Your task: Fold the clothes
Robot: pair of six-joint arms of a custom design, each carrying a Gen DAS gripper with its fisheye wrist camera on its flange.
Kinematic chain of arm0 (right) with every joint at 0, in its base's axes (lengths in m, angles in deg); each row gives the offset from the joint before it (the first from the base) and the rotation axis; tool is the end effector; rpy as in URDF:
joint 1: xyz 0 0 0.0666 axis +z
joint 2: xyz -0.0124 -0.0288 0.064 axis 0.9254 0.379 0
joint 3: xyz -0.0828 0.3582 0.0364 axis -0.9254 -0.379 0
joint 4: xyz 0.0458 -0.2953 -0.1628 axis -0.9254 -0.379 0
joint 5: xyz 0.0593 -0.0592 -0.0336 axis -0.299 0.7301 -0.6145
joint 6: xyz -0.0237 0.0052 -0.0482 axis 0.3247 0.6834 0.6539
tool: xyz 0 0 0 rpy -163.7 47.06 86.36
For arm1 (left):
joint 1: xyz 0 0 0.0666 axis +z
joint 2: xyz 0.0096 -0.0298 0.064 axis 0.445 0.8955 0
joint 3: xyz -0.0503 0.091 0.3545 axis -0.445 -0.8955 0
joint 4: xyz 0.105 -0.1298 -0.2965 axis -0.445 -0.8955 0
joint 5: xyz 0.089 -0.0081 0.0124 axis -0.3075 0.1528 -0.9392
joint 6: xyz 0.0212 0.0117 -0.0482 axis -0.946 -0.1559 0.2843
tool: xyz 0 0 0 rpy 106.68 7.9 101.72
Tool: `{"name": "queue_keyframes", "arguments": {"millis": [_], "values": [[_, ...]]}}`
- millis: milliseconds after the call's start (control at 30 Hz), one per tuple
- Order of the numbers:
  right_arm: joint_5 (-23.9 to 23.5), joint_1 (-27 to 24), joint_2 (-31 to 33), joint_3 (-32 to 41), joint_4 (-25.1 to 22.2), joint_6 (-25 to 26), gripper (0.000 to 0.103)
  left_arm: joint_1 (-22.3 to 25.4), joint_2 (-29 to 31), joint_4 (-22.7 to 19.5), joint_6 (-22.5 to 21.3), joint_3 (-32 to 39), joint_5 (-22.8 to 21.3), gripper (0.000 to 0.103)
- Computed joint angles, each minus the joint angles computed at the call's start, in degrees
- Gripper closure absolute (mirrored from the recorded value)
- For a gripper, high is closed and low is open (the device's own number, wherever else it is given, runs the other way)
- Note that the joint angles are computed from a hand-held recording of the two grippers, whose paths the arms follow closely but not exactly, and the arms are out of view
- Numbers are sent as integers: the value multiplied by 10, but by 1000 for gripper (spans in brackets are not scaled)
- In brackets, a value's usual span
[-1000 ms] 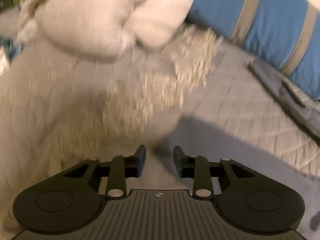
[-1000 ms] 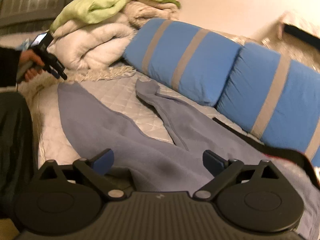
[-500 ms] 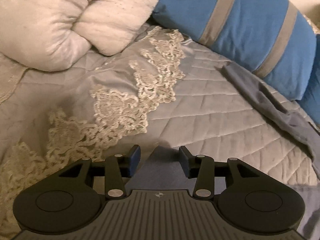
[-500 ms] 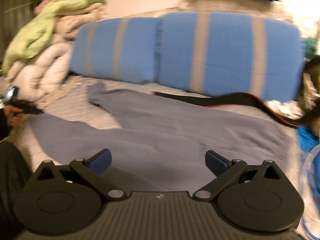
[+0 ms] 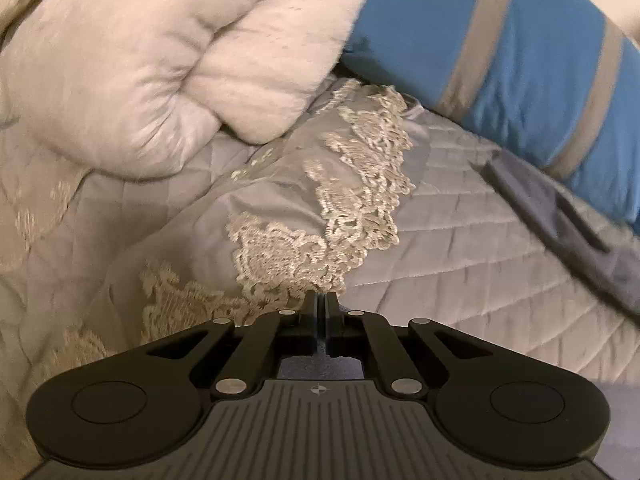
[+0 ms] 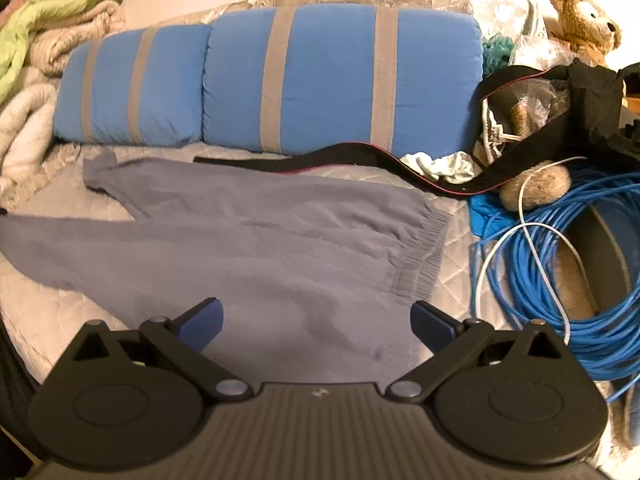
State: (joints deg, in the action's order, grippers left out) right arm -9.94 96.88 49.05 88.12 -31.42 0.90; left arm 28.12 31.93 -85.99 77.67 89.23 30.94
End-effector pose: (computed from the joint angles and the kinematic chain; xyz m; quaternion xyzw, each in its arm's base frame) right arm 0.1957 0.0921 0.4106 0.0098 0.9052 -0.0168 0.4244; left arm 0.5399 0.0174 0.3617 -0.0846 0.9318 0.0079 0.3528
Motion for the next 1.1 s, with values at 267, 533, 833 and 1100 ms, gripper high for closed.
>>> {"name": "queue_keyframes", "arguments": {"millis": [267,533,833,1100], "values": [[57,-10,-30,-47,-28,178,0,-24,-43,7,-48,-21,-15,62],[201,49,-46,-161,33,442,7,-45,-138,42,-137,-71,17,33],[238,103,-40,-246,181,605,22,-61,-188,48,-213,-106,-20,26],[368,209,9,-321,284,674,55,-51,-205,73,-270,-169,-25,26]]}}
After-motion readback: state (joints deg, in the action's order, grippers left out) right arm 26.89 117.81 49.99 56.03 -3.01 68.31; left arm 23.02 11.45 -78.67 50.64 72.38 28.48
